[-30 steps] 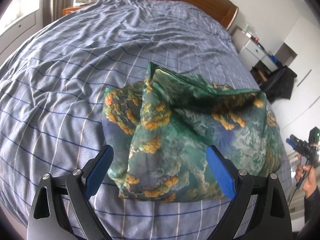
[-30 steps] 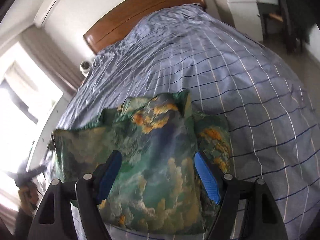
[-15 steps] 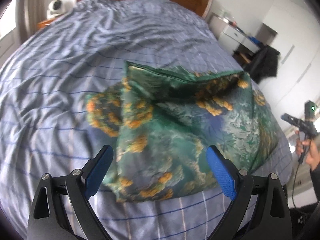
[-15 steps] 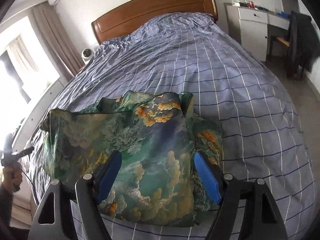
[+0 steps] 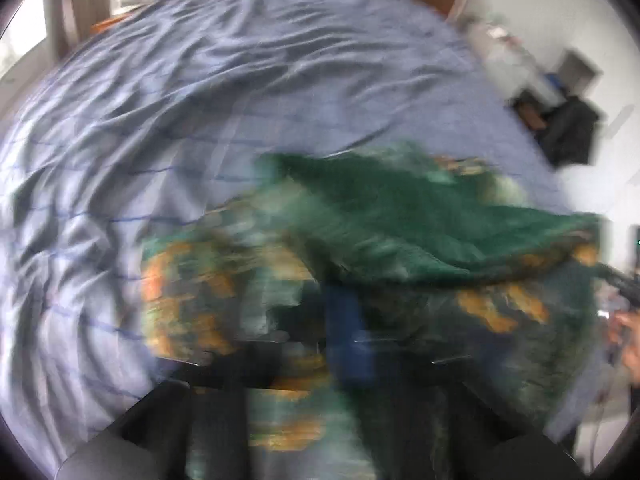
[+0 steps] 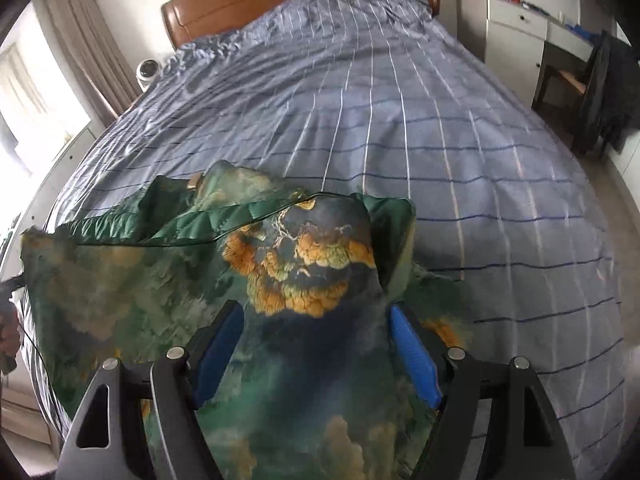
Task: Fold large clothes
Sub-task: 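Fold the bundle over again with both tools and release it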
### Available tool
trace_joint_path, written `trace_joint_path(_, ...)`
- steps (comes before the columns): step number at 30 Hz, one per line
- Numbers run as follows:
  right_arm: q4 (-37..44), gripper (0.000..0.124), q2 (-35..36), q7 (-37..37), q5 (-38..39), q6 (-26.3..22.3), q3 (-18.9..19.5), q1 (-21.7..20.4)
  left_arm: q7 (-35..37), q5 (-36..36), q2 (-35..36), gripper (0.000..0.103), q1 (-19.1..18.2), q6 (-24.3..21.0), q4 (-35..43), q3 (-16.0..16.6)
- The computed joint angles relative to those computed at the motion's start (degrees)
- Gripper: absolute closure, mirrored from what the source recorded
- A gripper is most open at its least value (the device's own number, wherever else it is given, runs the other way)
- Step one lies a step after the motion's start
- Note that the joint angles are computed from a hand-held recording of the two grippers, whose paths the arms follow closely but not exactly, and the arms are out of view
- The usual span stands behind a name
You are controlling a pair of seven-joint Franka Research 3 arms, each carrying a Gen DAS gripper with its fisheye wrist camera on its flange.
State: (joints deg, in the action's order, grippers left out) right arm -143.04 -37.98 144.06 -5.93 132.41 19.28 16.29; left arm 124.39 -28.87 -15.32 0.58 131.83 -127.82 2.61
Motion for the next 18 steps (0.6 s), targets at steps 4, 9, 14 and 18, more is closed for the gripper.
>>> trace_joint_path(4, 2.44, 0.121, -1.03, 3.52, -4.17, -4.71, 3.07, -1.73, 0.28, -4.34, -0.71, 0.103, 0.60, -0.08, 1.00, 1.59)
trace_joint_path(9, 6.09, 0.122, -4.79, 5.58, -12.91, -5.78, 5.76, -5.90, -1.22, -7.33, -1.27, 0.103, 0.23, 9.87, 1.06, 0.56)
trace_joint_path(14, 7.83, 0.122, -0.99, 8.40, -20.66, -5.02, 8.85, -11.87, -10.58, 0.49, 5.30, 0.103, -0.13, 23.56, -0.68, -3.19)
trace_joint_path(18, 4.61, 0.122, 6.58, 10.58, -19.21, -6.21, 6.99, -9.35, -14.19, 5.69, 9.61, 0.103, -0.13, 29.83, -4.08, -4.24)
